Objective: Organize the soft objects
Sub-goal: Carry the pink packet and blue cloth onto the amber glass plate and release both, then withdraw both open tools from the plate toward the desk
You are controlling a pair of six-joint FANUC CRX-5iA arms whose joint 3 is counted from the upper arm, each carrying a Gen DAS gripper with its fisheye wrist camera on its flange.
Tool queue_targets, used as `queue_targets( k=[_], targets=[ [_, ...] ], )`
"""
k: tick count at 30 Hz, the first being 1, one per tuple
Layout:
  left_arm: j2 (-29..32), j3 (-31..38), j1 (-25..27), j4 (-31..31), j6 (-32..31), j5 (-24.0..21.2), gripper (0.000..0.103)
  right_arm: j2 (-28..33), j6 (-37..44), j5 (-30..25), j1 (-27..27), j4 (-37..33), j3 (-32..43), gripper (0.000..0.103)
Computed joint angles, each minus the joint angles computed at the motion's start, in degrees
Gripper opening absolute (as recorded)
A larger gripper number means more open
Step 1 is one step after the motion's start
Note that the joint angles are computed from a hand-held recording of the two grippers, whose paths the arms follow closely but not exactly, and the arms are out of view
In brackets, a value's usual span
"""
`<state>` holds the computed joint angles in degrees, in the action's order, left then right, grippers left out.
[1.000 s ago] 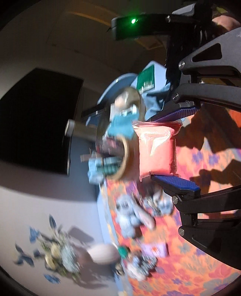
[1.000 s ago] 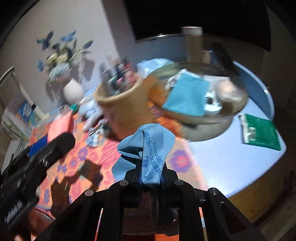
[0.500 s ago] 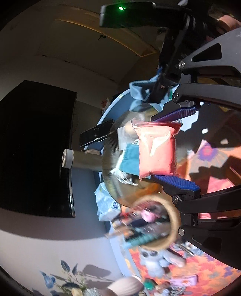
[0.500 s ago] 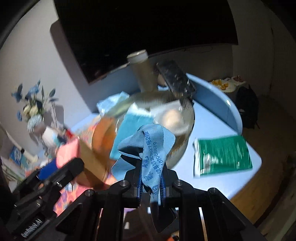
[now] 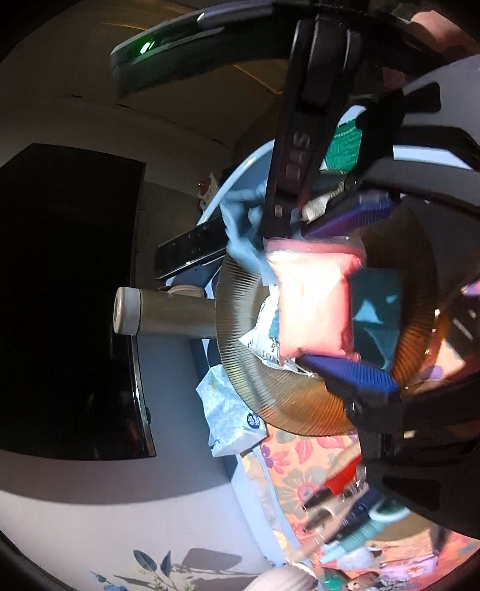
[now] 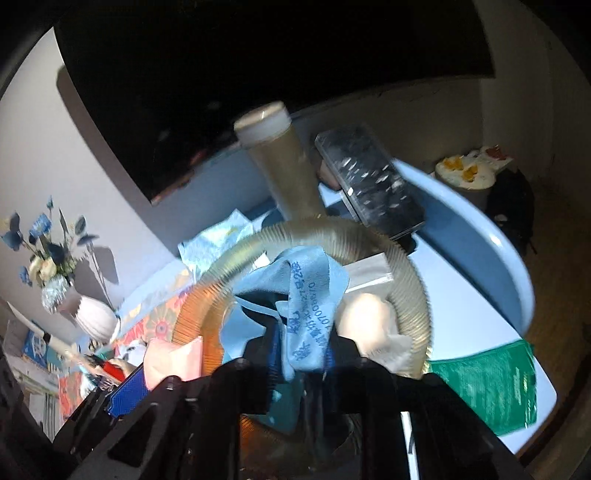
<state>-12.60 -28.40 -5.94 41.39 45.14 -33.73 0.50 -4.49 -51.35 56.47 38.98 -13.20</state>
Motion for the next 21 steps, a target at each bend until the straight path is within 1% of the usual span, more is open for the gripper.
queue_targets(
  k=[1, 2, 3, 5, 9, 13, 14, 15, 17, 19, 21],
  targets=[
    [0.05, -0.22, -0.18, 0.83, -1.07, 0.01, 0.073, 0.57, 1.34, 0.13, -0.46, -1.15, 0.76, 0.042],
    [0.0, -0.27, -0.27, 0.98, -1.32, -0.05, 0.074, 0.7, 1.35, 0.38, -0.67, -1.06, 0.71, 0.048],
    [0.13, -0.2, -0.36, 1.07, -1.55, 0.03, 0.076, 0.48, 0.45, 0.68, -0.62, -0.2, 0.14, 0.057],
    [-0.13, -0.64, -0.26, 2.04, -2.8, -0.16, 0.078, -0.34, -1.99, 0.66, -0.1, 1.95, -1.26, 0.057],
    [-1.17, -1.49, 0.08, 3.55, -4.43, -0.86, 0.078, -1.99, -3.93, 0.41, 0.79, 2.7, -2.75, 0.057],
    [-4.33, -4.02, 0.98, 7.81, -8.69, -2.42, 0.078, -4.54, -7.78, -1.51, 2.85, 5.33, -4.7, 0.057],
    [-5.96, -5.47, 1.54, 10.48, -11.04, -3.24, 0.078, -5.1, -8.54, -2.01, 3.38, 6.12, -5.11, 0.057],
    [-7.02, -6.46, 1.95, 12.38, -12.69, -3.86, 0.082, -5.68, -9.52, -2.84, 4.18, 7.13, -5.52, 0.057],
    [-10.31, -9.17, 3.63, 17.08, -16.73, -5.96, 0.086, -6.52, -11.27, -5.43, 6.13, 9.31, -6.06, 0.057],
    [-13.1, -10.85, 5.82, 19.35, -18.81, -8.7, 0.086, -7.06, -12.58, -7.39, 7.84, 10.88, -6.39, 0.057],
    [-15.88, -12.22, 8.64, 20.26, -19.75, -11.49, 0.086, -7.53, -13.41, -9.38, 9.87, 11.41, -6.41, 0.057]
  ],
)
